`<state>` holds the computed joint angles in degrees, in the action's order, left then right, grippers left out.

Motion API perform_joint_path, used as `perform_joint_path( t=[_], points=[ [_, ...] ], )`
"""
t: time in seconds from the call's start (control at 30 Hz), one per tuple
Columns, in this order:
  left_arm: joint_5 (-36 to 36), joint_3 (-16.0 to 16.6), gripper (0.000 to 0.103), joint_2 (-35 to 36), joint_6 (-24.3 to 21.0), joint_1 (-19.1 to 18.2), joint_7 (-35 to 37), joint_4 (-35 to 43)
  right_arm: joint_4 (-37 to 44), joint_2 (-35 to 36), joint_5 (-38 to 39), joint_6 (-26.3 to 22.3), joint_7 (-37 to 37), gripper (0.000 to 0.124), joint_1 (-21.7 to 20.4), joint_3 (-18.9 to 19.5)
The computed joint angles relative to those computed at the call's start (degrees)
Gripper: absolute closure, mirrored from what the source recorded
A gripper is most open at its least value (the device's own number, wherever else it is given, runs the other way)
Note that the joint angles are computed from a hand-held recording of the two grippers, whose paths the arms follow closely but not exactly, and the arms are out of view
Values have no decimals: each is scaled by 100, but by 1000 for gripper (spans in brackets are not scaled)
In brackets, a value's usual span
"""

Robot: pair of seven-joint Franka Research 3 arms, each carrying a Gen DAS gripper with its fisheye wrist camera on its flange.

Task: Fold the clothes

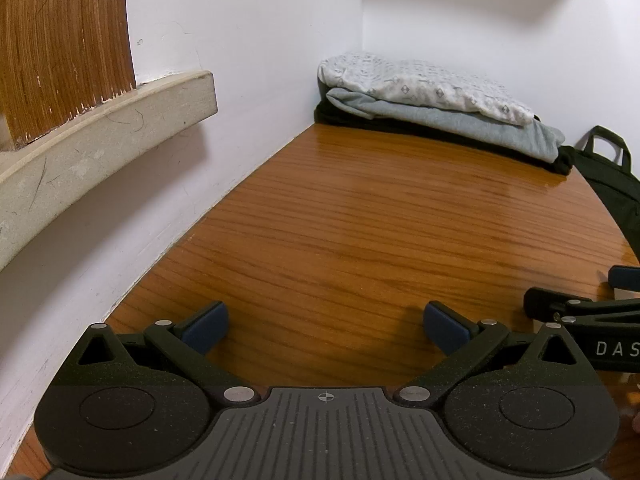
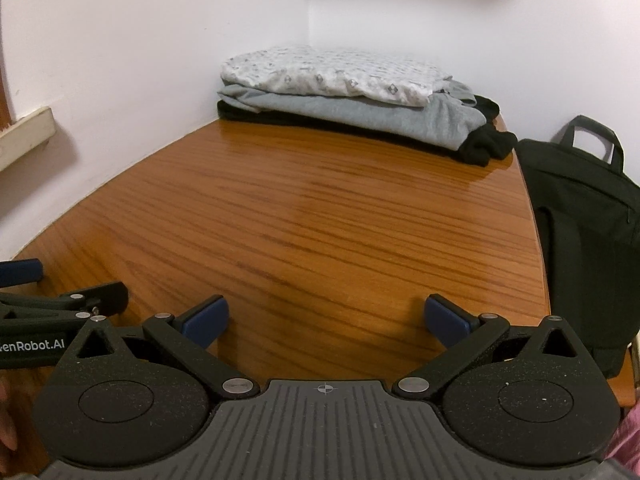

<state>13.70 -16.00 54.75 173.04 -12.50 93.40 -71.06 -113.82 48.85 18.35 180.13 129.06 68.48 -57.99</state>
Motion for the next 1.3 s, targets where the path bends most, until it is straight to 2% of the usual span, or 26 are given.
perform_joint_path(
  t=[1.3],
  points=[
    [18, 32, 0, -32, 18, -16, -18, -39, -14, 2, 83, 31, -88, 21, -5, 16]
  ],
)
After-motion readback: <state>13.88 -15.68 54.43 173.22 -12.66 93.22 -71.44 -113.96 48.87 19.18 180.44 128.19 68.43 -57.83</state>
